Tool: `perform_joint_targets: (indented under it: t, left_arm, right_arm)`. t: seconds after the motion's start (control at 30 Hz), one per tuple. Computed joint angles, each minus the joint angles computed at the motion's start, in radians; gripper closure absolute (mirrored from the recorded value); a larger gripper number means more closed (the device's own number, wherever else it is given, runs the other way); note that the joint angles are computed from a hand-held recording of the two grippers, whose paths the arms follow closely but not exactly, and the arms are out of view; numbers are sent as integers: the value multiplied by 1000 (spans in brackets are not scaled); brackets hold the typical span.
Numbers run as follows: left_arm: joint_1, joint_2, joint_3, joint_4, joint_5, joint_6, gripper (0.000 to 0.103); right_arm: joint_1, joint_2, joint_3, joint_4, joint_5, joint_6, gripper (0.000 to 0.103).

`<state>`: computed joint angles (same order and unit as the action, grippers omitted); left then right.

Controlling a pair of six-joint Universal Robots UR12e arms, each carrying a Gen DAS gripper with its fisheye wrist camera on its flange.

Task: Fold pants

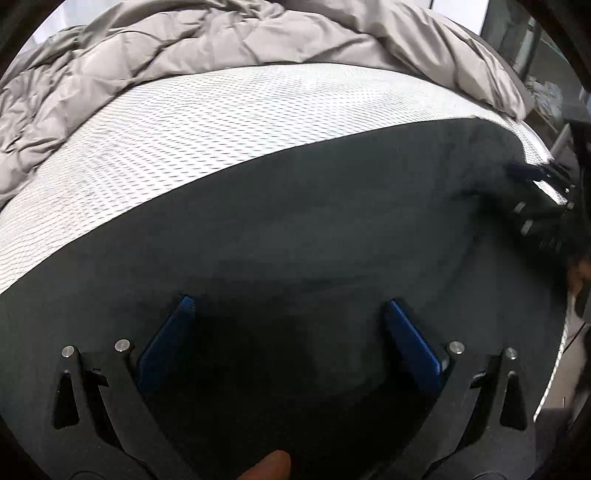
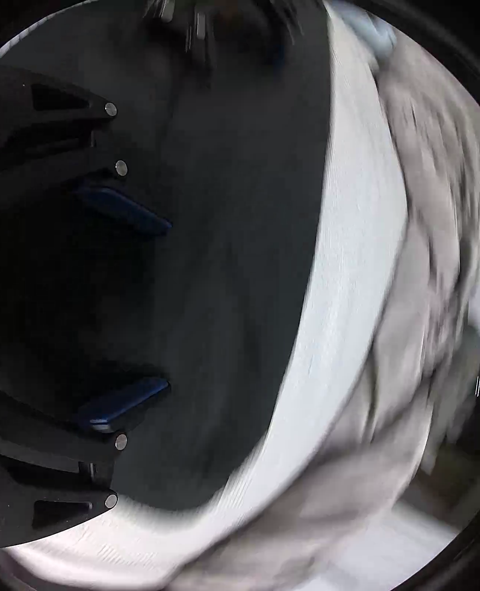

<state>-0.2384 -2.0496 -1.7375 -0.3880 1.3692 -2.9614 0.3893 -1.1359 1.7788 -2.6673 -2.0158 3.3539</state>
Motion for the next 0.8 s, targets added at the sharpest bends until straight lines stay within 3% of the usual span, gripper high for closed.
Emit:
perform_joint_targets:
  t: [0.13,0.23,0.3,0.4,0.5,0.63,0.67,0.73,0.8]
  left_arm:
    - [12,3,-5,0,-3,-21,0]
    - [16,16,-19,9,10,-30,1]
    - [26,28,-28,29,-17,-40,1]
    - [26,11,11,47,-39,-80,1]
    - [24,-23,69,-4,-68,-130,1]
    - [15,-58,101,-28,-16,-172,1]
    - [12,-63,104,-30,-3,-166,1]
    - [9,-65,103,-18,6,-150,1]
    - [8,-67,100,-8,6,-142,1]
  right_arm:
    - [-37,-20,26,76,-127,194,20]
    - [-60,-40,52,26,-54,241,20]
    - [-48,-50,52,27,-83,234,21]
    - [-19,-59,46,-55,-125,212,20]
    - [-6,-12,-8,-136,-45,149,20]
    - [2,85,-121,-99,53,76,20]
    - [-2,107,-147,-54,70,75,20]
    - [-1,133,-177,26,36,84,20]
    - [-10,125,-173,62,-27,149,20]
